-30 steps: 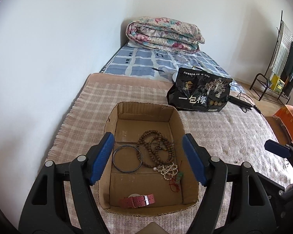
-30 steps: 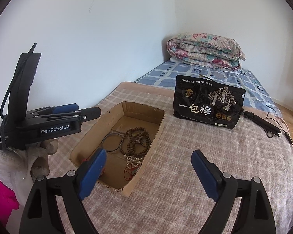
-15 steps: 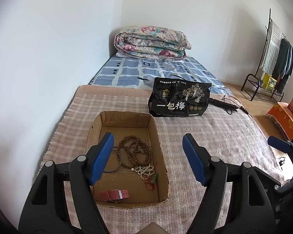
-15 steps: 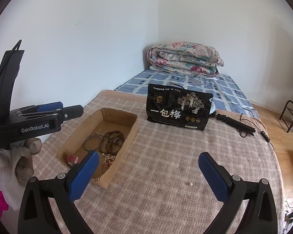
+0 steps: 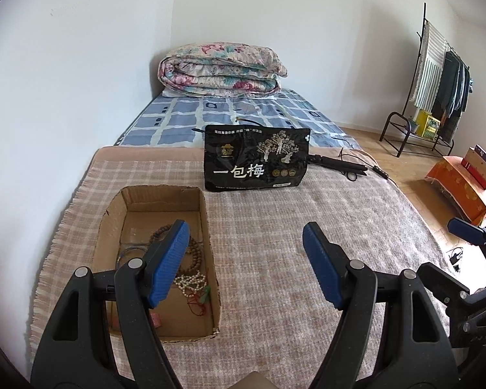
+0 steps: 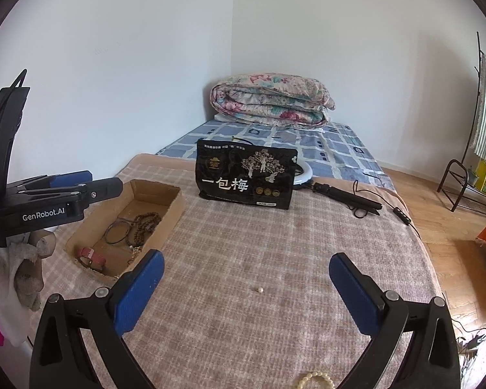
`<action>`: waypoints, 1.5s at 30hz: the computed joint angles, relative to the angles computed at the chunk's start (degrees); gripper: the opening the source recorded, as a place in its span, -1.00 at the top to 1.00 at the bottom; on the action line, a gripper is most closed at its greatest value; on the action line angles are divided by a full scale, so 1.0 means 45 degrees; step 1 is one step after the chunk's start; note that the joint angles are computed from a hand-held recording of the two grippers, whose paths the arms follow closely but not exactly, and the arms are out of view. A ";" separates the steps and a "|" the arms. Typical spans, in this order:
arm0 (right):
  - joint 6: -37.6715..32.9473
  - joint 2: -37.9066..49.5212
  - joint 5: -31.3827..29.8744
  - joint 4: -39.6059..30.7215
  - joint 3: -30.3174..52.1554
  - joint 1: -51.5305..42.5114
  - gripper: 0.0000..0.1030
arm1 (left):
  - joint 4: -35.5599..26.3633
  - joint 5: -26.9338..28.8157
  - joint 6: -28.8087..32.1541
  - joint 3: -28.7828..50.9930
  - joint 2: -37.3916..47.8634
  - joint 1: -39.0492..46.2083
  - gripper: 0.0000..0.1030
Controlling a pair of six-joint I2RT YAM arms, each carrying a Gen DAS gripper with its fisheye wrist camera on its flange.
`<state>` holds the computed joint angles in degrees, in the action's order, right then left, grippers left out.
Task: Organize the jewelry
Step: 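Move both tools away from the box toward the pearl and bead bracelet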
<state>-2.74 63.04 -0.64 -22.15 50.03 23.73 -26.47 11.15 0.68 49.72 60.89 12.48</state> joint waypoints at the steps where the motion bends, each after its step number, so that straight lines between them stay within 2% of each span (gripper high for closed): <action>1: -0.0114 -0.0064 -0.0199 0.0006 -0.0105 -0.0317 -1.00 | 0.0079 -0.0130 -0.0130 -0.0049 0.0064 -0.0262 -0.45; 17: -0.2896 -0.0558 -0.3774 -0.0271 -0.1708 -0.6332 -1.00 | 0.1936 -0.1106 -0.1573 -0.0695 0.1900 -0.3244 -0.45; 22: -0.3855 -0.0338 -0.4437 -0.0025 -0.2278 -0.7539 -0.98 | 0.2596 -0.1206 -0.1839 -0.0821 0.2735 -0.3920 -0.45; 28: -0.4928 0.0083 -0.5008 0.0097 -0.2973 -0.8342 -0.88 | 0.3408 -0.1242 -0.2033 -0.1033 0.3750 -0.4609 -0.30; 34: -0.5798 0.0432 -0.5162 0.0113 -0.3713 -0.8694 -0.73 | 0.4075 -0.1229 -0.2147 -0.1055 0.5064 -0.5224 -0.17; 37: -0.6191 0.0727 -0.5174 0.0154 -0.3992 -0.8815 -0.58 | 0.4352 -0.1270 -0.2127 -0.0956 0.5706 -0.5473 -0.04; 40: -0.6454 0.1202 -0.5378 0.0062 -0.4014 -0.9027 -0.46 | 0.4654 -0.1210 -0.2140 -0.0841 0.6323 -0.5590 0.01; 41: -0.6491 0.1392 -0.5428 0.0103 -0.4020 -0.9109 -0.42 | 0.4729 -0.1203 -0.2140 -0.0781 0.6534 -0.5624 0.13; 45: -0.6597 0.2262 -0.5188 0.0450 -0.3919 -0.9244 -0.16 | 0.4941 -0.1166 -0.2085 -0.0533 0.7234 -0.5747 0.27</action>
<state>-32.43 73.22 -23.99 -20.12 32.40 -17.87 -4.24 5.90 -8.70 47.32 93.44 -13.38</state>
